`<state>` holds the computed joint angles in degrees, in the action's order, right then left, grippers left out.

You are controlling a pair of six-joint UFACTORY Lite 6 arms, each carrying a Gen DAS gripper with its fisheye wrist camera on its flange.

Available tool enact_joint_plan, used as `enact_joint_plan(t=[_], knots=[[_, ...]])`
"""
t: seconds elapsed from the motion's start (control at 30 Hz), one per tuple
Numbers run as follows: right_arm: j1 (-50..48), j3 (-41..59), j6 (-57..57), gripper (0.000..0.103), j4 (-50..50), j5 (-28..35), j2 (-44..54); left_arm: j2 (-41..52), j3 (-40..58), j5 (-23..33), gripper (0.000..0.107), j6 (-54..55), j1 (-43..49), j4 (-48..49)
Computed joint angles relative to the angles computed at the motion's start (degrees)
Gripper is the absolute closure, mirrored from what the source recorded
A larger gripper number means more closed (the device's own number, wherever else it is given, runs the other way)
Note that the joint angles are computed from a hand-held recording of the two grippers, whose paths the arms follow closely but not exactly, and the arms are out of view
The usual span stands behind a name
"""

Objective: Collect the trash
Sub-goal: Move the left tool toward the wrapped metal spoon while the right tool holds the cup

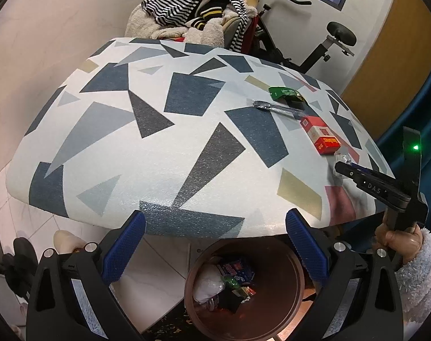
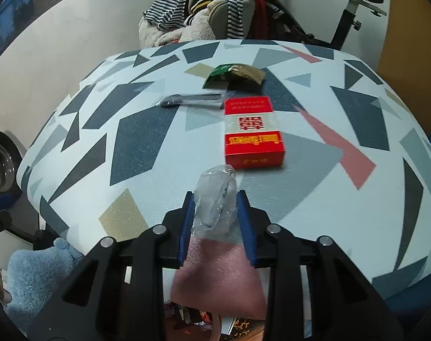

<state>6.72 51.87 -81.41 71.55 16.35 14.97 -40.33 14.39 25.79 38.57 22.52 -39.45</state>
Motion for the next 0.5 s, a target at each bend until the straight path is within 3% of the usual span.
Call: enact_joint_plan(t=[0.17, 0.5], knots=[[-1.7, 0.3, 4.0, 0.070, -4.8, 1.1, -1.8, 1.0, 0.5, -1.4, 0.011, -2.3, -2.3, 1.7], [-5.0, -0.4, -1.5, 0.070, -1.0, 3.7, -3.5, 9.9, 7.8, -4.4, 0.011, -8.5, -7.3, 4.1]])
